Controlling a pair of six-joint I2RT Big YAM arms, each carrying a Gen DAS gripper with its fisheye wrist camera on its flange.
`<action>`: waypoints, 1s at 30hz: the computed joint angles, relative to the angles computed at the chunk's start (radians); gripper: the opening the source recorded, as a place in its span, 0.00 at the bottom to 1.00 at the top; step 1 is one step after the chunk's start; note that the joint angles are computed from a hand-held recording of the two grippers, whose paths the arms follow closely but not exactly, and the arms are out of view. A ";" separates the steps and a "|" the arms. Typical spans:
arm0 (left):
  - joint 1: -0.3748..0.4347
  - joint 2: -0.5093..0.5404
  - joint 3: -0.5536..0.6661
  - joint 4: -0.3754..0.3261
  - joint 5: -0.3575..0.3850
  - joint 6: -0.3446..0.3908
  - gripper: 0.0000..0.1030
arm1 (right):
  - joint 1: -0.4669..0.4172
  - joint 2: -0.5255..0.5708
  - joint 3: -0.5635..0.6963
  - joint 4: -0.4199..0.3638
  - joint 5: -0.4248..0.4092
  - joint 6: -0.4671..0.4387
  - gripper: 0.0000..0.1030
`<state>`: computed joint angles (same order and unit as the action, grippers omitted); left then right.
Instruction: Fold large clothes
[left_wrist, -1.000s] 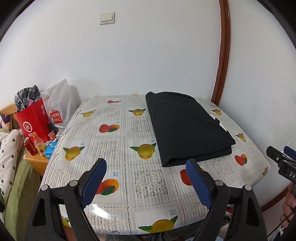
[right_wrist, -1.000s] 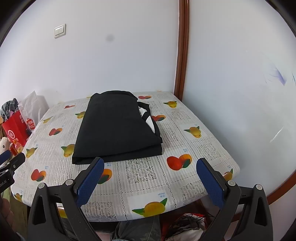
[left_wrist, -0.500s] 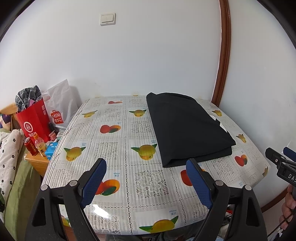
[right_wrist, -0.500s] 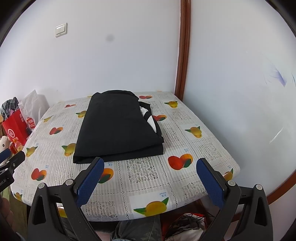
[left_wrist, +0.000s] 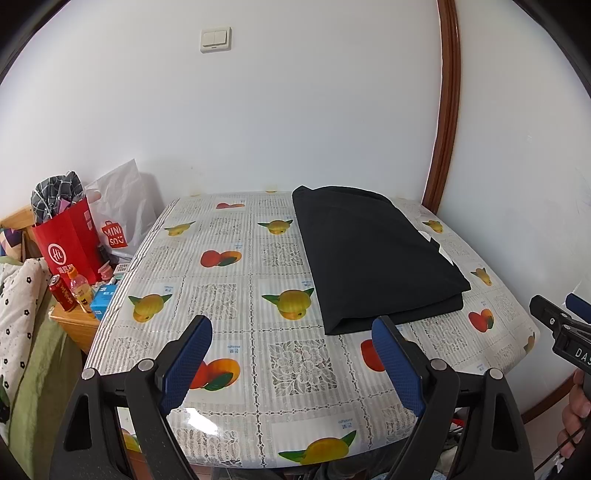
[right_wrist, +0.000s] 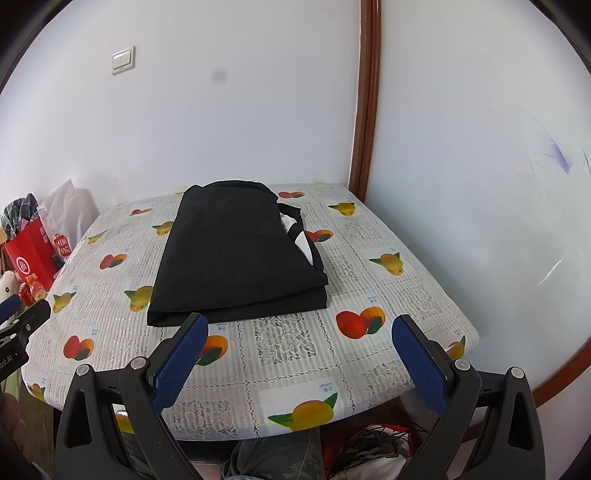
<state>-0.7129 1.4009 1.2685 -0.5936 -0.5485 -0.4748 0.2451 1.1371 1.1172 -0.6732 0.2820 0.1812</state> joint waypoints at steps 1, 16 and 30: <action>0.000 0.000 0.000 0.000 -0.001 0.000 0.85 | 0.000 0.001 0.000 0.000 -0.002 0.000 0.96; -0.002 0.001 0.004 -0.005 -0.005 -0.003 0.85 | -0.003 -0.002 -0.003 0.003 -0.002 0.002 0.96; 0.014 0.003 0.016 0.001 0.008 0.010 0.85 | 0.003 0.007 0.007 0.004 0.006 0.013 0.96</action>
<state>-0.6990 1.4037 1.2844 -0.5927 -0.5405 -0.4652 0.2481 1.1440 1.1247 -0.6687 0.2882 0.1944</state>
